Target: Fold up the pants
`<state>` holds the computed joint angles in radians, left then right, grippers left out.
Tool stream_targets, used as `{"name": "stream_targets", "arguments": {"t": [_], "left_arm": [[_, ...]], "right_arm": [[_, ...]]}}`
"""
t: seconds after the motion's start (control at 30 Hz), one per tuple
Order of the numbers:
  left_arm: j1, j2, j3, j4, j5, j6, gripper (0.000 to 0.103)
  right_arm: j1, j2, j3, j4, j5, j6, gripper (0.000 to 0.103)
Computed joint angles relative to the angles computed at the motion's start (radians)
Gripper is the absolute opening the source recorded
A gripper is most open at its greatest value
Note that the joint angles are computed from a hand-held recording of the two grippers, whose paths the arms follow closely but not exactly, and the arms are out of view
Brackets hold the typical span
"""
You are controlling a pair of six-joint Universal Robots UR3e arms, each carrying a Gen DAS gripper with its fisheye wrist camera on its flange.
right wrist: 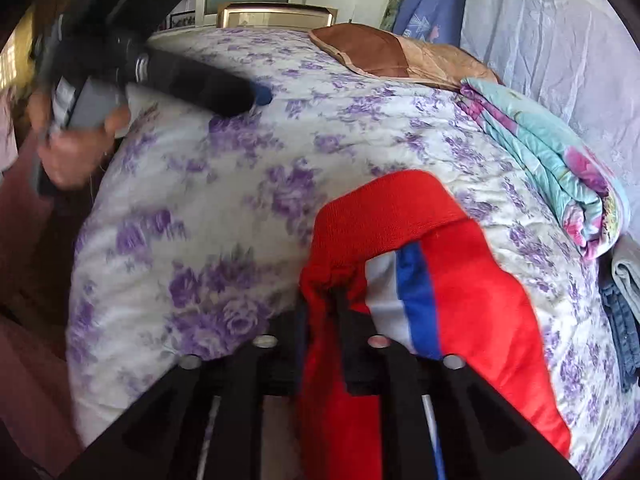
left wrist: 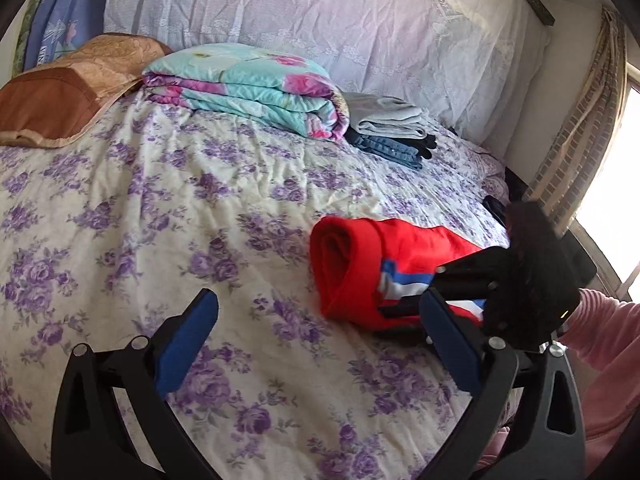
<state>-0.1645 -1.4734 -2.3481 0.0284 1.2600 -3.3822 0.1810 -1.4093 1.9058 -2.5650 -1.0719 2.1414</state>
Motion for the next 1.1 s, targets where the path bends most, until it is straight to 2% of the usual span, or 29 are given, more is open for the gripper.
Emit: {"name": "stream_targets", "arguments": {"t": [0.03, 0.07, 0.17, 0.23, 0.33, 0.47, 0.57, 0.6, 0.63, 0.67, 0.7, 0.73, 0.8, 0.87, 0.97, 1.03, 1.1], "left_arm": [[-0.013, -0.003, 0.031, -0.025, -0.001, 0.017, 0.099], [-0.026, -0.009, 0.055, -0.038, 0.003, 0.032, 0.098], [-0.074, -0.049, 0.138, -0.041, 0.001, 0.092, 0.098], [-0.106, -0.104, 0.210, -0.026, -0.046, 0.133, 0.098], [-0.150, -0.213, 0.329, -0.019, -0.133, 0.198, 0.098], [-0.217, -0.412, 0.589, -0.166, -0.173, 0.284, 0.098], [-0.213, -0.561, 0.776, -0.339, -0.252, 0.310, 0.098], [-0.213, -0.592, 0.809, -0.371, -0.247, 0.305, 0.098], [-0.223, -0.628, 0.856, -0.426, -0.188, 0.292, 0.098], [-0.225, -0.661, 0.895, -0.478, -0.145, 0.278, 0.096], [-0.213, -0.676, 0.898, -0.486, -0.157, 0.268, 0.094], [-0.198, -0.676, 0.869, -0.442, -0.192, 0.259, 0.094], [-0.201, -0.668, 0.864, -0.436, -0.184, 0.251, 0.094], [-0.212, -0.657, 0.858, -0.436, -0.162, 0.243, 0.094], [-0.239, -0.627, 0.879, -0.446, -0.148, 0.249, 0.094], [-0.263, -0.616, 0.891, -0.410, -0.122, 0.268, 0.096], [-0.299, -0.672, 0.993, -0.453, -0.037, 0.270, 0.098]], "right_arm": [[-0.012, -0.026, 0.015, 0.021, 0.018, -0.005, 0.053], [-0.034, -0.070, 0.033, 0.042, 0.039, 0.007, 0.063], [-0.167, -0.244, 0.136, 0.109, 0.178, 0.006, 0.064], [-0.285, -0.358, 0.196, 0.170, 0.254, 0.038, 0.069], [-0.480, -0.501, 0.318, 0.146, 0.330, 0.169, 0.071], [-0.710, -0.576, 0.451, 0.071, 0.415, 0.343, 0.075], [-0.775, -0.491, 0.444, 0.107, 0.450, 0.363, 0.075], [-0.777, -0.426, 0.428, 0.083, 0.445, 0.402, 0.075], [-0.783, -0.386, 0.422, 0.055, 0.433, 0.429, 0.075], [-0.761, -0.303, 0.407, -0.051, 0.365, 0.525, 0.075], [-0.715, -0.209, 0.367, -0.143, 0.263, 0.621, 0.075], [-0.704, -0.145, 0.343, -0.160, 0.217, 0.651, 0.075], [-0.740, -0.137, 0.365, -0.168, 0.275, 0.645, 0.075], [-0.726, -0.165, 0.337, -0.112, 0.250, 0.634, 0.075], [-0.754, -0.257, 0.389, -0.168, 0.279, 0.599, 0.075], [-0.753, -0.262, 0.400, -0.239, 0.235, 0.623, 0.076], [-0.741, -0.236, 0.372, -0.225, 0.174, 0.644, 0.077]]}}
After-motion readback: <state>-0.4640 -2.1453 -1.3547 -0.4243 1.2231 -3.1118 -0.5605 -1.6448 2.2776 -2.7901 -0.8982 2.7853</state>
